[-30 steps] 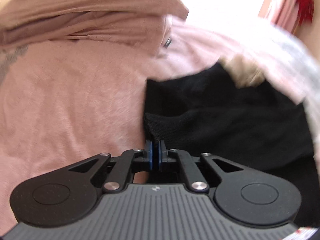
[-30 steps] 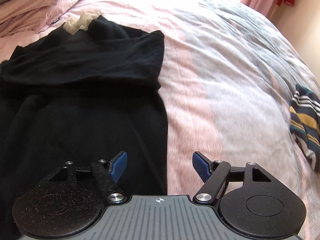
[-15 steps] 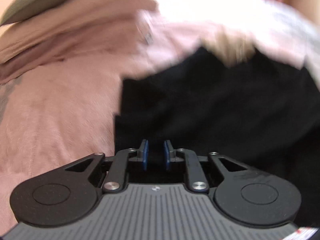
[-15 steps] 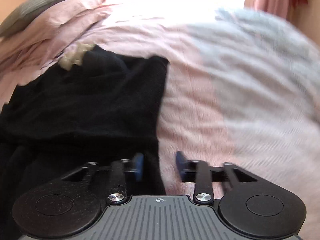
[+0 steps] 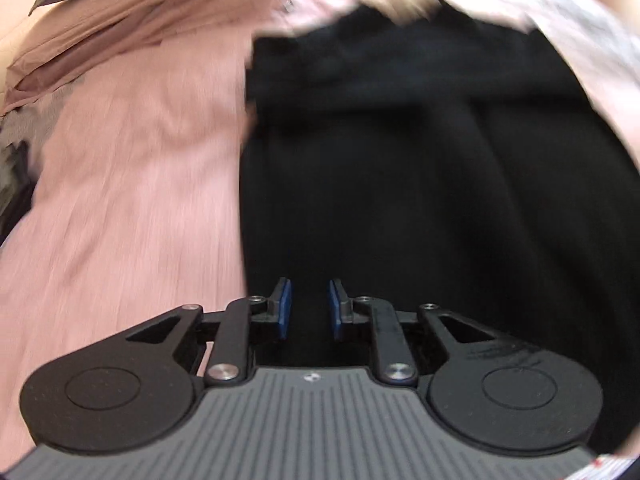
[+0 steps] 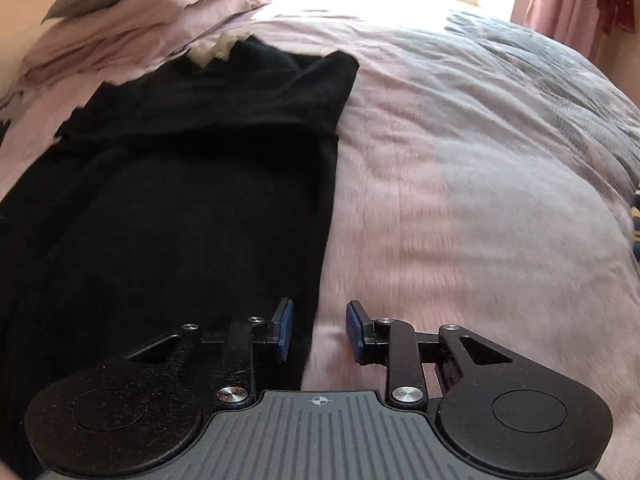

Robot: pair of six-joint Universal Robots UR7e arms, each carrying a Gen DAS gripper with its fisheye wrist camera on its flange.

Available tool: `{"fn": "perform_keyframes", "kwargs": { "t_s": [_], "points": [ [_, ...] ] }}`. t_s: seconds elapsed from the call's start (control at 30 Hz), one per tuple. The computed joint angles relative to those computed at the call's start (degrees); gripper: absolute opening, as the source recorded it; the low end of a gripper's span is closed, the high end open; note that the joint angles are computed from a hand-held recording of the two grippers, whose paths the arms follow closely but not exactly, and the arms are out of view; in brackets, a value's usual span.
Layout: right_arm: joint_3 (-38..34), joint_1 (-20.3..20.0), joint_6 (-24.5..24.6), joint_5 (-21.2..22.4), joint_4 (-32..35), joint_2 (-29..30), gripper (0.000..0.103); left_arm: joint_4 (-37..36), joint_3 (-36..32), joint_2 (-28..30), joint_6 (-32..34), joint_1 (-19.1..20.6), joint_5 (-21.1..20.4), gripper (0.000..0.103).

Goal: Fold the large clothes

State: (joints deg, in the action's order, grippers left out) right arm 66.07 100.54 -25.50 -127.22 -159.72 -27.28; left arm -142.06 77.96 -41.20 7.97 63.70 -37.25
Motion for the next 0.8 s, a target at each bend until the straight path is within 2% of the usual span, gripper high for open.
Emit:
{"fn": "perform_keyframes", "kwargs": {
  "t_s": [0.07,0.13,0.2,0.27,0.33,0.37,0.4,0.47,0.53,0.7,0.8],
  "points": [
    [6.2,0.5,4.8,-4.2,5.8,-4.2,0.026,3.9,7.1,-5.0,-6.7,-1.2,0.6,0.016],
    [12.7,1.0,6.9,-4.0,5.3,-8.4,0.026,5.4,10.9,-8.7,-12.4,-1.9,-0.6,0.017],
    [16.7,0.9,12.7,-1.1,5.7,-11.7,0.026,6.9,11.7,-11.1,-15.6,-2.0,-3.8,0.017],
    [20.2,-0.2,21.2,6.7,3.1,-14.7,0.028,3.8,12.6,-13.1,-16.3,-1.3,-8.8,0.020],
    [23.8,-2.3,30.8,17.6,-2.6,-16.7,0.048,2.7,12.5,-14.9,-20.1,0.6,-16.0,0.031],
    [25.2,-3.3,34.6,21.9,-5.5,-17.0,0.064,2.9,12.3,-15.4,-22.0,1.7,-19.2,0.034],
    [26.5,-4.2,36.8,24.9,-9.8,-16.7,0.065,2.7,12.6,-15.7,-23.6,2.6,-21.4,0.034],
    [28.0,-5.3,38.9,27.0,-15.0,-15.7,0.065,3.1,12.5,-15.8,-24.6,4.2,-25.0,0.034],
    [28.0,-6.7,39.0,28.9,-16.5,-14.1,0.064,0.3,13.4,-15.8,-23.6,5.7,-28.4,0.034],
    [27.9,-10.4,34.6,40.4,-23.7,-10.5,0.064,-12.5,18.4,-16.3,-23.2,10.2,-39.1,0.036],
    [26.2,-11.2,32.9,43.1,-23.0,-9.3,0.064,-18.2,18.3,-14.7,-21.7,12.8,-45.8,0.036]
  ]
}}
